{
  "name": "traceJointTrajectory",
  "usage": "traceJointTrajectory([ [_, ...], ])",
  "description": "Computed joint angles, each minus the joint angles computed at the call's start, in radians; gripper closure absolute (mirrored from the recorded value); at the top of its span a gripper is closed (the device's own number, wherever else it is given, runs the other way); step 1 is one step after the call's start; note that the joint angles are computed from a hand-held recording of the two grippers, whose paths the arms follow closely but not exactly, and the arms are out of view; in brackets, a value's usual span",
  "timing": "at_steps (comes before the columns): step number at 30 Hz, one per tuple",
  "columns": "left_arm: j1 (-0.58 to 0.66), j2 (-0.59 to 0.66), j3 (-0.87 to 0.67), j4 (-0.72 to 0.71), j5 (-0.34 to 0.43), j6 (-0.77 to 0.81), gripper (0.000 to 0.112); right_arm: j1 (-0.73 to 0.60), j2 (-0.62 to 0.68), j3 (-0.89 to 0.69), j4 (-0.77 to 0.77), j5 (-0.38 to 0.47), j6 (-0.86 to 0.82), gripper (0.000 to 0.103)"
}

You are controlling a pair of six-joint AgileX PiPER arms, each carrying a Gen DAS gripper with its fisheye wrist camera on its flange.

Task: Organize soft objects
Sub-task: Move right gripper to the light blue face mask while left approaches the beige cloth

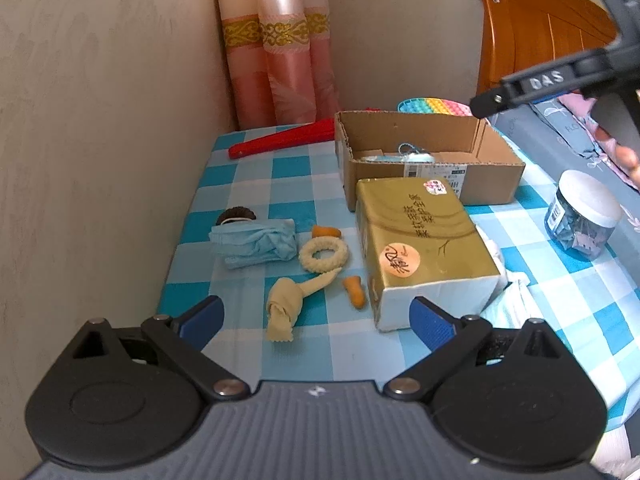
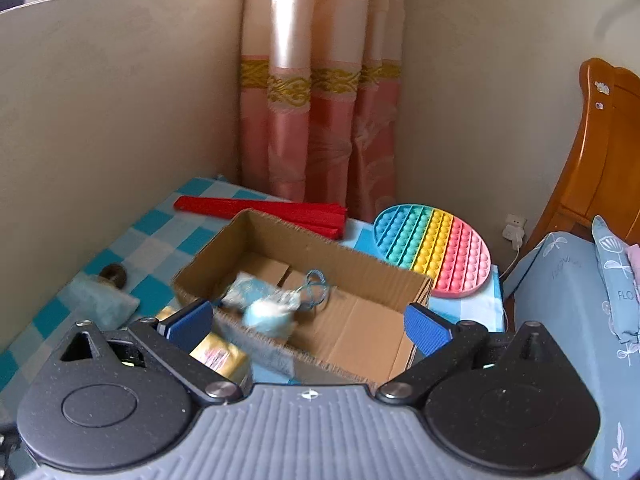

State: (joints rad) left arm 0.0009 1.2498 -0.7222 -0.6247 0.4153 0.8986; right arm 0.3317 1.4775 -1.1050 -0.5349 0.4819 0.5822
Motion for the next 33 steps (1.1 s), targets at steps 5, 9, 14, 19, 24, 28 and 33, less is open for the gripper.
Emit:
traceJointTrajectory([
  [5, 0.013, -0.004, 0.014, -0.022, 0.001, 0.027, 0.013, 0.042, -0.071, 0.087, -0.015, -0.002, 0.052, 0.0],
  [9, 0.036, -0.001, 0.041, -0.093, -0.008, 0.101, 0.013, 0.098, -0.121, 0.167, -0.066, 0.016, 0.154, 0.0],
  [14, 0.059, 0.005, 0.067, -0.093, -0.011, 0.127, 0.013, 0.196, -0.165, 0.27, -0.094, 0.041, 0.24, 0.0],
  [19, 0.076, 0.01, 0.083, -0.062, -0.023, 0.103, 0.013, 0.275, -0.175, 0.347, -0.048, 0.033, 0.261, 0.0],
  [24, 0.097, 0.007, 0.1, -0.061, -0.024, 0.11, 0.013, 0.345, -0.132, 0.377, -0.093, 0.051, 0.361, 0.0],
  [28, 0.1, 0.002, 0.117, -0.047, -0.025, 0.112, 0.013, 0.348, -0.113, 0.404, -0.129, 0.049, 0.431, 0.0],
  [33, 0.089, 0.007, 0.119, -0.037, -0.023, 0.099, 0.013, 0.296, -0.149, 0.448, -0.115, 0.046, 0.469, 0.0],
])
